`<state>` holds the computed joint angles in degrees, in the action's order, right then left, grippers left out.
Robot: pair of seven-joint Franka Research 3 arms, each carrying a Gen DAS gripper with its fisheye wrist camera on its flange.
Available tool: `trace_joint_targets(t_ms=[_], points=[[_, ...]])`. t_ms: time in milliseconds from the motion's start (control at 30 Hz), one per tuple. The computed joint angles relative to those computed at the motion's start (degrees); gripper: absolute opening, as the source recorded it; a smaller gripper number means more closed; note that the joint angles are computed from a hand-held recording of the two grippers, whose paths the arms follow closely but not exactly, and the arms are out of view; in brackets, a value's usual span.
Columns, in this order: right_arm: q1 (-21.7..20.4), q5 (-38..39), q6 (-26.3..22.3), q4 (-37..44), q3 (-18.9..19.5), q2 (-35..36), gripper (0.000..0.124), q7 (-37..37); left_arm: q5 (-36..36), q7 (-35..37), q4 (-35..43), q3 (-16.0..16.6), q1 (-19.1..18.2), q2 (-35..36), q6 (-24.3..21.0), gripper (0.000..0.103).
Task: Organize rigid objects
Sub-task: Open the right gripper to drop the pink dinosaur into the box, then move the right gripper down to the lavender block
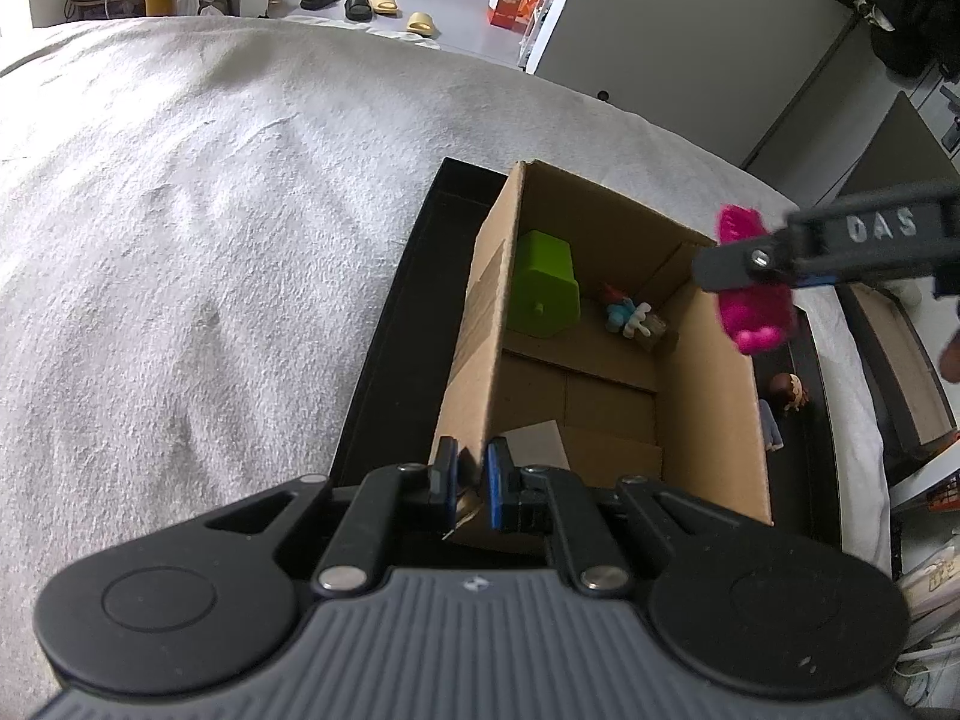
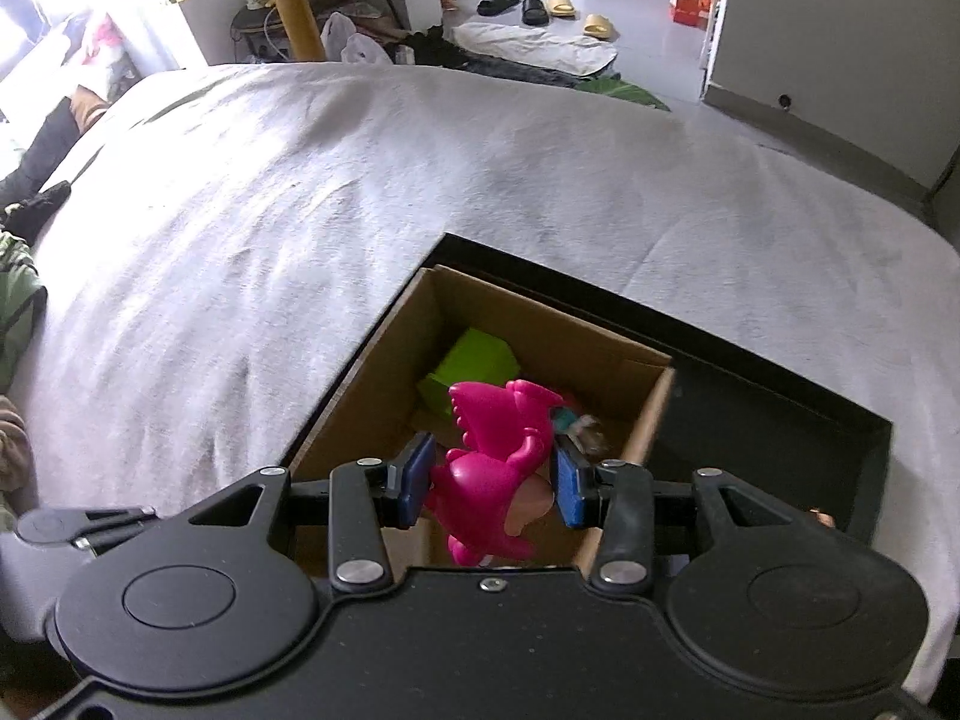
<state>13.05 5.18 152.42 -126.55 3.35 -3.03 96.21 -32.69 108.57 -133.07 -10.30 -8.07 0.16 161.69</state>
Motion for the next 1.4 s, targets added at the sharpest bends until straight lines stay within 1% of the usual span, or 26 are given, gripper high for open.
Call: trace_joint_targets(t_ms=[167,300,433,733,867,1400], points=[[1.1,9.7,2.1,1.4,-0.1,1.5,0.043,-6.5,-0.5,0.3,0.0,0.0,0.0,0.1,0.0,0.009],[1.4,11.7,2.4,1.4,0.0,1.3,0.044,-7.4,-0.9,0.7,0.1,0.0,0.1,0.1,-0.1,0.009],[1.1,11.7,1.4,0.5,-0.2,0.0,0.044,-7.9,-1.0,0.8,0.0,-0.1,0.1,0.1,-0.1,0.009],[-0.1,7.7,-0.6,-2.8,-0.3,-3.6,0.044,-6.5,-0.3,0.1,0.1,-0.1,0.1,0.1,-0.1,0.009],[-0.8,6.3,-1.4,-4.5,-0.3,-5.3,0.046,-5.9,0.5,-0.6,0.1,-0.1,0.1,0.2,0.1,0.009],[-5.9,3.4,-0.6,-11.6,-1.6,-10.0,0.048,-3.0,3.6,-3.5,-0.3,-0.1,-0.1,0.0,0.7,0.009]])
